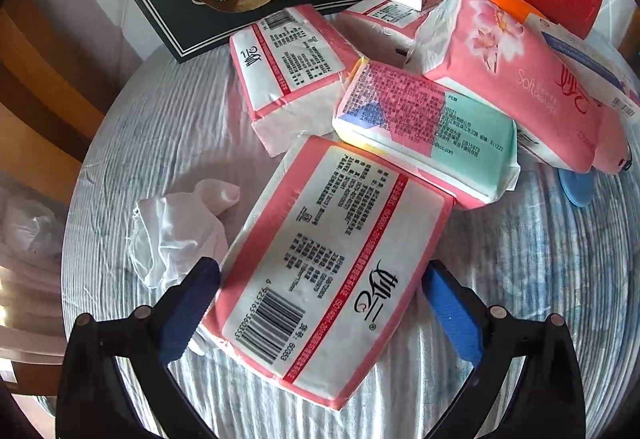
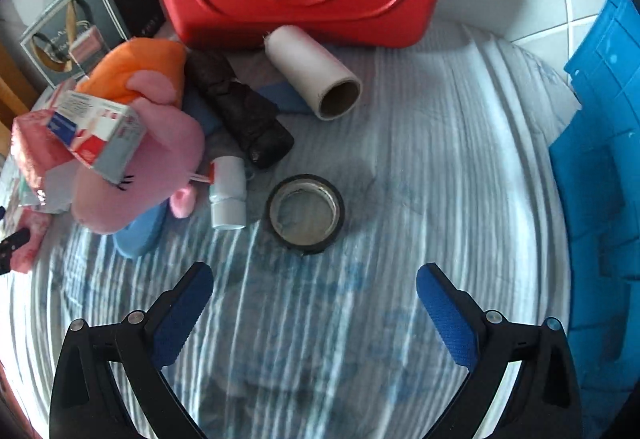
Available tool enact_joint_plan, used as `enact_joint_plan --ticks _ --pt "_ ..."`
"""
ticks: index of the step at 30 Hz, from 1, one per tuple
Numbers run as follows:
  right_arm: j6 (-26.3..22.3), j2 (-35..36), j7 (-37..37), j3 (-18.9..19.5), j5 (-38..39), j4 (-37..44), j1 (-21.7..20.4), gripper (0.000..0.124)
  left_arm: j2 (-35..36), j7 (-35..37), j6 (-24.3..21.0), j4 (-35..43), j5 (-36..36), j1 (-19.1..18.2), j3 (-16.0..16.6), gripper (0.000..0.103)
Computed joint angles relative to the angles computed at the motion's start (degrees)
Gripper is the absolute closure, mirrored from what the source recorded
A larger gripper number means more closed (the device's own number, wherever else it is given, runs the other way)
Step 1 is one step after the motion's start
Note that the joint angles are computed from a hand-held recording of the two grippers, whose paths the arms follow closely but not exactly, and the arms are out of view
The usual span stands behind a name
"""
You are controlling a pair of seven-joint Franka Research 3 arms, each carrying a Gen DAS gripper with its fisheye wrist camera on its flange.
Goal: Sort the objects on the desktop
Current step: 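Return both tools to the bed and approach the black tape roll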
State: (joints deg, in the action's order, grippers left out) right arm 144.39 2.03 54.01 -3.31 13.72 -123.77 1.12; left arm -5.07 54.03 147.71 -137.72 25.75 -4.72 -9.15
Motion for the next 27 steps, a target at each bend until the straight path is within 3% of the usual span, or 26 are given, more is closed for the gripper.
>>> enact_joint_plan --ticks 7,15,19,27 --pt "-0.3 3.8 -0.3 -0.1 1.8 1.8 -0.4 0.021 2.9 -2.1 -2.7 3.7 0.7 -0.4 -0.3 0.000" --pt "-1.3 4.1 -2.0 -0.2 2.5 0.5 -1.0 0.021 -1.7 0.7 -2.8 -0.3 -9.6 -2.9 -0.8 0.000" --pt "-1.5 4.5 -2.6 -0.4 4.1 0.1 -1.6 0.021 0.7 -2.2 -3.8 1.0 -7.5 -2.3 -0.9 0.000" --pt "3.6 2.3 -4.2 -0.2 3.4 -3.9 -1.1 0.021 0.9 -5.1 1.4 -1.4 -9.5 -1.7 -0.3 0.001"
